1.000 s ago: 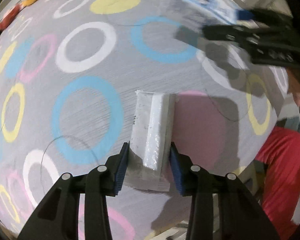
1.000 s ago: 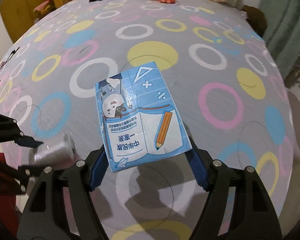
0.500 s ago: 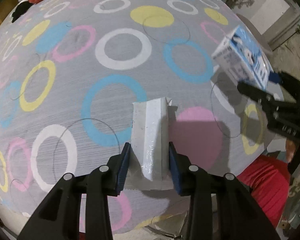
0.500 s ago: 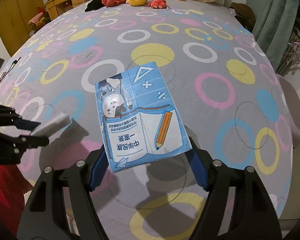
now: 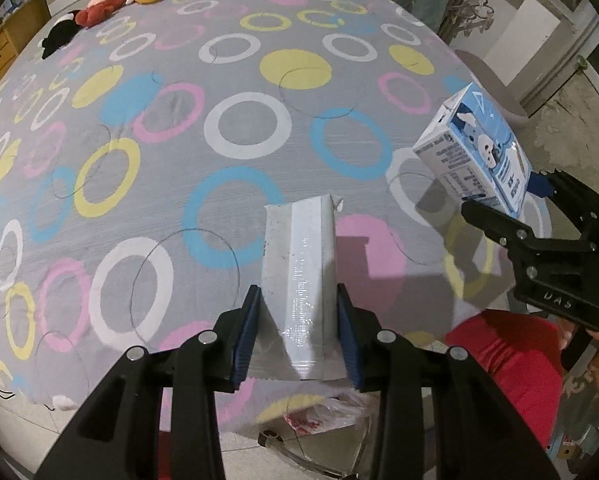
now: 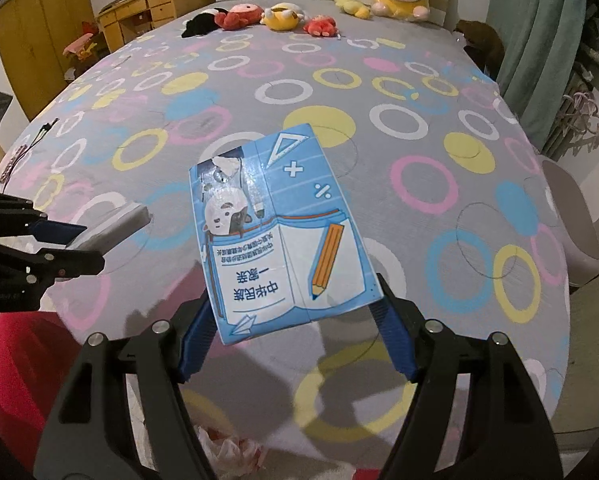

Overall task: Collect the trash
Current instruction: 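Lift the carton and tube with both tools and carry them toward the white bag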

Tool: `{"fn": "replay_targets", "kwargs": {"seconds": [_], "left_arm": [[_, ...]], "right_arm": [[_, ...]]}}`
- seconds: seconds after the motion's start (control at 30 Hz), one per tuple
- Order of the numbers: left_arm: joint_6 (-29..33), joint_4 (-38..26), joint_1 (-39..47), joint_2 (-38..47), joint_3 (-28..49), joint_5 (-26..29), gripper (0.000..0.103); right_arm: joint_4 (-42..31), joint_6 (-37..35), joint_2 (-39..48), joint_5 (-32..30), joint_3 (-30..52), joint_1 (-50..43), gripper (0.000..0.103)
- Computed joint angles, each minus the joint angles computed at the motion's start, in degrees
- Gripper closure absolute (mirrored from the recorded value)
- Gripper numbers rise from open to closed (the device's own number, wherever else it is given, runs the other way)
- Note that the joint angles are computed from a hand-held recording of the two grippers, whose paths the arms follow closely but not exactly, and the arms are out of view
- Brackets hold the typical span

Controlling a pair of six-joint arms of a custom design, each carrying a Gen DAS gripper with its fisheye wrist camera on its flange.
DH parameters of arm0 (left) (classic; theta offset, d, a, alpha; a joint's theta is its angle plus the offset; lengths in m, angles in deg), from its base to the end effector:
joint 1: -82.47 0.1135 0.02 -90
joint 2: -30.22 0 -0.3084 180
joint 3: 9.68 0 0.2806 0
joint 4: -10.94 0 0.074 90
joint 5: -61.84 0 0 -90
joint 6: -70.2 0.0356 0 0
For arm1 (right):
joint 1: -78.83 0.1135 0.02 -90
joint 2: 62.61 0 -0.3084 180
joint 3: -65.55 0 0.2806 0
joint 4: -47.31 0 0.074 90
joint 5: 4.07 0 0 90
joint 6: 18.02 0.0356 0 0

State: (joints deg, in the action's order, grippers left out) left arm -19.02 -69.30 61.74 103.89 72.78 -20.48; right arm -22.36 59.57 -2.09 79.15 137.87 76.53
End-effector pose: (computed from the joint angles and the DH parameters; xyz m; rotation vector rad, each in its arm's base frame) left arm 0.2278 -0.0913 0.3487 0.5594 2.7783 -0.2675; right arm 0.2011 -0.0039 0.3467 -0.2702 2.5566 0.0562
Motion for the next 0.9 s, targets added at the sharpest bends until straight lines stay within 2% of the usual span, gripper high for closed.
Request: {"fn": "replay_targets", "kwargs": {"seconds": [0.37, 0.57, 0.67, 0.9], "left_arm": [[-5.75, -5.68, -7.28, -10.49, -2.19, -3.87, 0.067], [-10.73, -7.77, -14.1, -14.62, -3.83, -6.73, 0.067], [-13.65, -8.48, -17.6, -16.56, -5.22, -8.09, 0.067], [-21.65, -9.36, -25.85, -21.06, -10.61, -9.54, 0.067]], "right_arm": [[-11.98, 3.85, -12.93, 1.16, 2.13, 3.96, 0.033], [-16.97, 9.5, -18.24, 5.04, 3.33, 10.47, 0.033], [-18.64, 13.23, -20.01, 8.43, 3.24, 15.82, 0.033], [-23.93, 31.84, -24.01, 20.55, 0.94, 37.8, 0.033]]}}
